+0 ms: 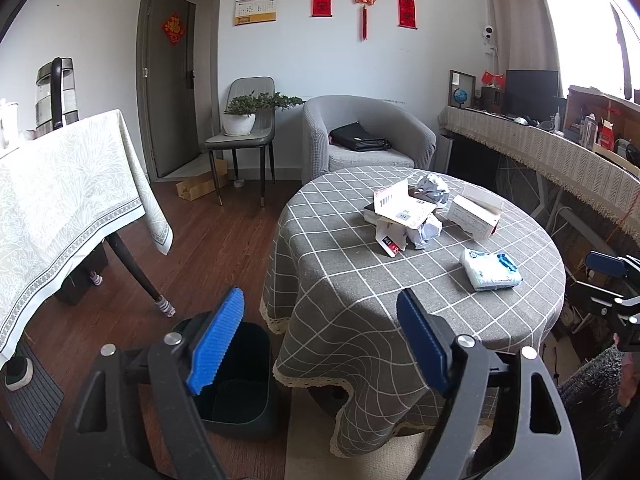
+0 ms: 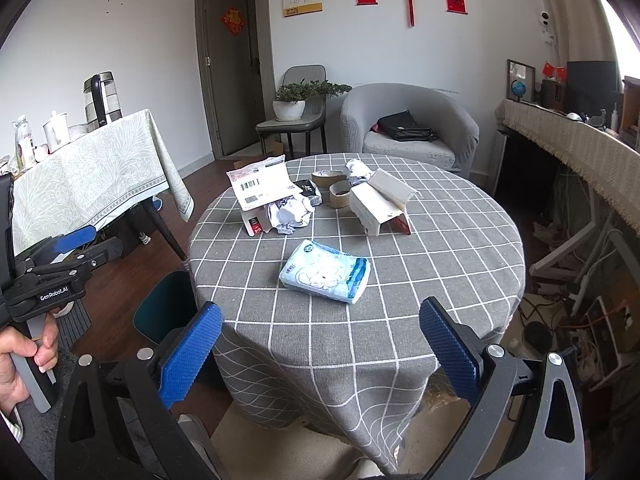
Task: Collect trash
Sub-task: 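Grasp the blue-white snack bag with the right gripper while the left gripper grasps a white paper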
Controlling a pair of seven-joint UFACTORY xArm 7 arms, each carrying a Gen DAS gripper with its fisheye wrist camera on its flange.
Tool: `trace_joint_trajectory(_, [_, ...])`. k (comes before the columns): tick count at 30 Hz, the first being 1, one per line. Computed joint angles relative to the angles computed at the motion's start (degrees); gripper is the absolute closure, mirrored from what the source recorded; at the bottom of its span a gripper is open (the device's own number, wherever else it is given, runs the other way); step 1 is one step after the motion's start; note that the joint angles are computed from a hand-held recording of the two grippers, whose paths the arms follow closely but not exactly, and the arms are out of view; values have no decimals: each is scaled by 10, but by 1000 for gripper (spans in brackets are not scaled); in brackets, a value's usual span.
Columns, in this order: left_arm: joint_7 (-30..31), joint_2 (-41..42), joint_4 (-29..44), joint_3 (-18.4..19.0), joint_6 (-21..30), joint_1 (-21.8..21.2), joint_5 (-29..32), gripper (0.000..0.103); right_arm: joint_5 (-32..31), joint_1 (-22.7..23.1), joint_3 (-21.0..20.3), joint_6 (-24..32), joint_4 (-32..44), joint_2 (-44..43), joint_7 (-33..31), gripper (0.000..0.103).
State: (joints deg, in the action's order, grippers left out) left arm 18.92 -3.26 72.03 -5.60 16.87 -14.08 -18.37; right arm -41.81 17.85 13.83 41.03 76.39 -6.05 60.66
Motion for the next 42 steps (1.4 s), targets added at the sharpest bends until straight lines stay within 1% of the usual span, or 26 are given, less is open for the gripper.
trace_joint_trajectory(4, [52, 38, 52, -2, 27, -3, -68, 31, -10, 6, -5, 17, 37, 41, -1, 3])
trace_joint_trajectory(5, [61, 49, 66, -6, 33, -1, -81, 35, -16, 9, -8, 25, 45, 50, 4, 3])
trace_joint_trajectory(7, [76, 71, 95, -14, 45, 5, -101, 37, -26, 17, -17, 40, 62, 68, 15, 3])
trace_joint_trajectory(11, [98, 116, 149, -33, 62, 17, -123, 39, -23, 30, -38, 51, 84, 97, 22, 3])
trace_joint_trajectory(15, [104, 161, 204, -51, 79, 28, -133, 39, -16, 42, -55, 62, 109, 125, 16, 3])
trace_joint_trajectory(19, [97, 204, 255, -65, 93, 34, -128, 39, -13, 55, -69, 79, 138, 152, 12, 3])
trace_joint_trajectory(21, [97, 225, 283, -72, 104, 38, -127, 40, -5, 58, -75, 77, 150, 165, 4, 3])
trace_joint_trajectory(24, [92, 256, 323, -77, 111, 33, -110, 40, -2, 70, -84, 96, 173, 185, -4, 3])
trace_joint_trajectory(27, [80, 290, 372, -80, 137, 31, -95, 42, 0, 77, -93, 104, 180, 191, 5, 3])
trace_joint_trajectory(29, [74, 312, 403, -81, 153, 27, -82, 46, 10, 75, -97, 100, 181, 193, 5, 3])
trace_joint_trajectory(33, [57, 351, 461, -81, 182, 20, -63, 49, 25, 71, -101, 91, 191, 201, -15, 3])
trace_joint_trajectory(35, [50, 371, 491, -81, 200, 18, -54, 56, 32, 71, -102, 87, 197, 206, -28, 6])
trace_joint_trajectory(37, [40, 390, 520, -81, 216, 15, -49, 58, 43, 69, -104, 81, 204, 210, -39, 15])
trace_joint_trajectory(40, [33, 418, 564, -85, 238, 14, -47, 62, 48, 72, -108, 82, 213, 215, -44, 19])
trace_joint_trajectory(42, [30, 427, 579, -84, 245, 10, -43, 62, 52, 73, -110, 82, 215, 217, -43, 20])
